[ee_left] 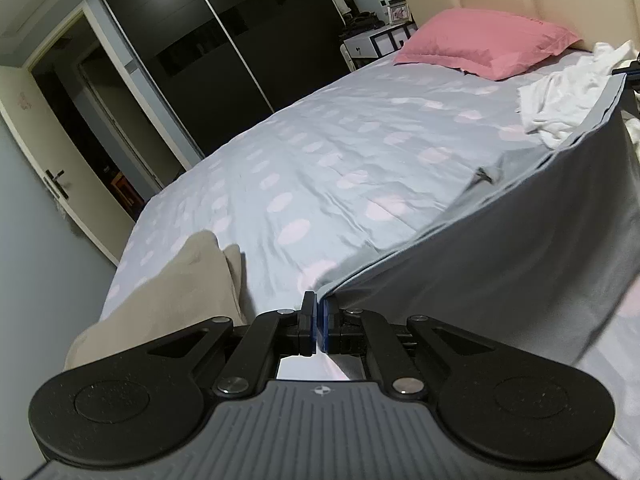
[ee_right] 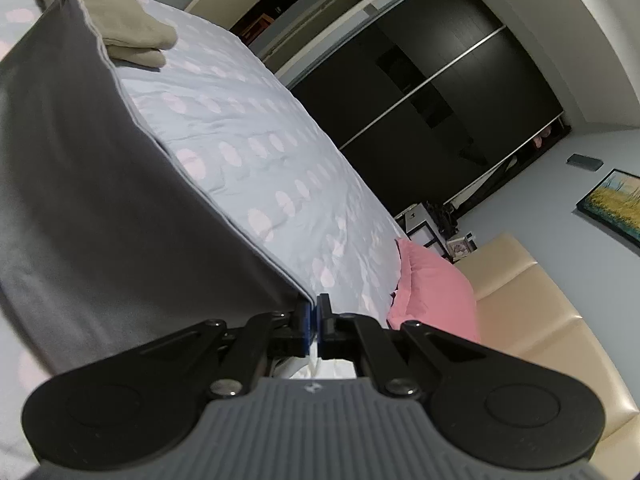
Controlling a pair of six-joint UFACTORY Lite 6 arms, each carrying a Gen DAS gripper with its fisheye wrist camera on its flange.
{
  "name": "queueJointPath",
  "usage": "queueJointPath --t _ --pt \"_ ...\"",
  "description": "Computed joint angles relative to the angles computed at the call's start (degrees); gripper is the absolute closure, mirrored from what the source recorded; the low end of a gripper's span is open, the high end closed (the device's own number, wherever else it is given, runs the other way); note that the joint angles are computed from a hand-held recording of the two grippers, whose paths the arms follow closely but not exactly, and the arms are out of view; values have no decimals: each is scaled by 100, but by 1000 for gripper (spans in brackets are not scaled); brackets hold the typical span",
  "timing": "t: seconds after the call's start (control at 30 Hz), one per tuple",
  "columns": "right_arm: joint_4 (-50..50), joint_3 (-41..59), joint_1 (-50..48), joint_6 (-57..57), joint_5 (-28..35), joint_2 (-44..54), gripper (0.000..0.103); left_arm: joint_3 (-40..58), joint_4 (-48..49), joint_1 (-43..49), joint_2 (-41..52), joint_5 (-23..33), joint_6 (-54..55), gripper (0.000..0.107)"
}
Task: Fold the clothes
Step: 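Lift the pinched shirt end with both grippers and fold it over the body, then open both grippers and release the folded grey shirt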
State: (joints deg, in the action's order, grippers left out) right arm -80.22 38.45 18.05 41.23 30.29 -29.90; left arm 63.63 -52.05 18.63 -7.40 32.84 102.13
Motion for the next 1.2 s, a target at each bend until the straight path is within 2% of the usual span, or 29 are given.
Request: queueJointPath --t 0.17,0.3,0.47,0.63,0.77,0.83,0.9,0.93,0.97,1.07,1.2 --pt "-457 1408 -803 809 -776 2061 100 1045 672 -852 1505 -944 -891 106" --pt "-157 2780 -1122 666 -1030 3762 100 2047 1713 -1284 2852 -1398 -2085 106" --pt "1475 4566 -1302 -624 -1041 5675 100 3359 3203 -1546 4342 -1347 -3853 106" --pt "3829 6566 -1436 -2413 -493 7351 100 4515 4123 -1707 5429 -1033 -5037 106" --pt "4354 7014 -1499 -2593 -520 7799 100 5147 4391 -1727 5982 -831 -5501 106" --pt "4351 7017 -1529 -2426 -635 7859 99 5309 4410 -1714 6087 -782 -5587 101" --pt "4152 6912 -1562 -2085 -705 7811 89 5112 4553 -1699 5983 -1106 -5743 94" --pt "3973 6796 -1587 -1868 -786 7735 76 5015 4543 -1668 5918 -1227 -5758 93" --pt "4033 6744 -1623 -1890 -812 7669 70 5034 4554 -1629 5901 -1213 -5801 93" --pt "4235 6517 -1715 -2029 -896 7390 70 4916 4381 -1462 5681 -1133 -5682 92" --pt "4086 5902 -1764 -1997 -1031 6734 70 4499 3555 -1154 5171 -941 -4811 88"
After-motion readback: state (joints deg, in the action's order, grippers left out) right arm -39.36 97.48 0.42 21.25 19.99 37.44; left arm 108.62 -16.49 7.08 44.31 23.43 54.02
